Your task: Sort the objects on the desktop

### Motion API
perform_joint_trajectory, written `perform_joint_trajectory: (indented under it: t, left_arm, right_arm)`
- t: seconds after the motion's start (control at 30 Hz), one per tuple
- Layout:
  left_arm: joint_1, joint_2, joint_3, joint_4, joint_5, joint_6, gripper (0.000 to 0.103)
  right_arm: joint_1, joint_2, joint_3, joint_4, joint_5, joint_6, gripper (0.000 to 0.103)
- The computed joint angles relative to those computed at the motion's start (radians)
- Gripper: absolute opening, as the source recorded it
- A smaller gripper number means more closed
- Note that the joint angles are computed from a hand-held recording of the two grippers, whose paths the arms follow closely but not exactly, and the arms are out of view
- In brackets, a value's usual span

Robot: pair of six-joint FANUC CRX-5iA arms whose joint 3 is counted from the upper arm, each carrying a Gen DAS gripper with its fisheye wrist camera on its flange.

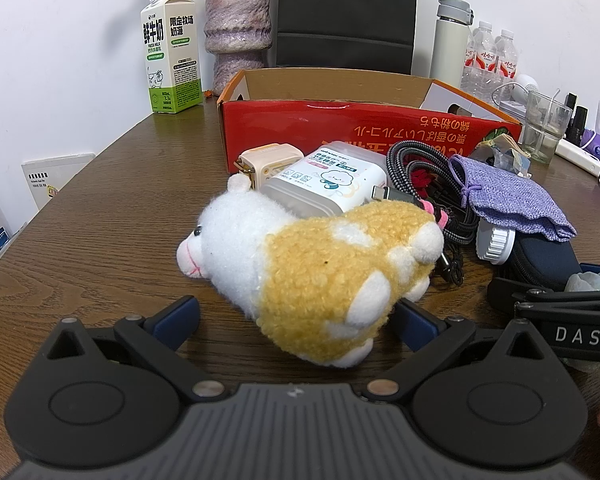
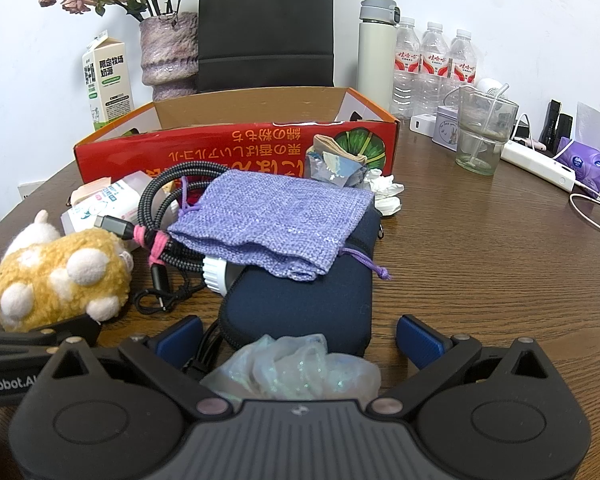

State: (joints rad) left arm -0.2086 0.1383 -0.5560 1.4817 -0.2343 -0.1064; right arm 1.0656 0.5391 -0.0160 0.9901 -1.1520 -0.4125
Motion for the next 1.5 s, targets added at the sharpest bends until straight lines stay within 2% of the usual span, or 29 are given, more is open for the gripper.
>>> perform_joint_trajectory:
  t: [0.37,0.4,0.47,0.5,0.57,0.63,0.7,0.77,0.8,0.83,0.9,0.97,1.0,1.03,1.13,1.2,1.27,1.4,1.5]
  left_arm:
    - [-0.003,-0.002,-0.003,0.012,0.004,-0.014,0.103]
    - [-0.009,-0.007,-0.01,0.04,0.011,-0.037,0.103]
    - [-0.036,-0.031,-0.037,0.193,0.026,-0.159,0.103]
    - [-0.033,-0.038,-0.042,0.214,0.018,-0.177,0.103]
    - [0.037,-0.063,-0.058,0.166,-0.11,-0.144,0.103]
    - [0.1,-0.073,-0.064,0.163,-0.244,-0.113,0.103]
    - [0.116,-0.068,-0.059,0.2,-0.3,-0.119,0.103]
    - [0.117,-0.049,-0.037,0.204,-0.314,-0.134,0.103]
    - [0.119,-0.036,-0.02,0.174,-0.311,-0.118,0.103]
    - [0.115,-0.03,-0.009,0.152,-0.292,-0.093,0.096]
    - [0.115,-0.021,0.003,0.116,-0.284,-0.051,0.084]
    - [0.126,-0.005,0.015,0.088,-0.308,-0.029,0.082]
    - [0.13,0.002,0.024,0.06,-0.301,0.005,0.083]
    - [0.136,0.014,0.04,0.018,-0.293,0.068,0.088]
    - [0.171,0.049,0.08,-0.03,-0.349,0.203,0.103]
    - [0.196,0.079,0.117,-0.082,-0.397,0.294,0.103]
    - [0.22,0.117,0.173,-0.187,-0.432,0.442,0.099]
    - [0.241,0.149,0.204,-0.171,-0.499,0.506,0.075]
    - [0.247,0.135,0.189,-0.158,-0.503,0.481,0.062]
  right_arm:
    - [0.0,-0.009,-0.017,0.008,0.013,-0.01,0.103]
    - [0.007,-0.018,-0.024,0.007,0.015,-0.013,0.103]
    - [0.023,-0.053,-0.07,0.032,0.032,-0.035,0.103]
    - [0.033,-0.069,-0.092,0.052,0.034,-0.04,0.103]
    - [0.059,-0.086,-0.11,0.072,0.011,-0.028,0.103]
    - [0.077,-0.103,-0.129,0.095,-0.005,-0.008,0.103]
    - [0.083,-0.107,-0.116,0.077,-0.022,0.031,0.103]
    - [0.076,-0.106,-0.102,0.05,-0.021,0.055,0.102]
    - [0.071,-0.104,-0.094,0.032,-0.016,0.074,0.098]
    - [0.066,-0.101,-0.091,0.022,-0.008,0.083,0.094]
    - [0.058,-0.102,-0.081,-0.02,0.016,0.104,0.067]
    - [0.053,-0.122,-0.107,-0.031,0.062,0.079,0.051]
    - [0.052,-0.134,-0.125,-0.023,0.082,0.055,0.051]
    - [0.052,-0.148,-0.148,-0.004,0.102,0.023,0.051]
    - [0.054,-0.178,-0.184,0.032,0.124,-0.017,0.05]
    - [0.056,-0.189,-0.192,0.049,0.115,-0.025,0.05]
    - [0.052,-0.2,-0.2,0.069,0.115,-0.035,0.05]
    - [0.039,-0.211,-0.209,0.094,0.142,-0.036,0.05]
    - [0.035,-0.208,-0.206,0.102,0.157,-0.024,0.05]
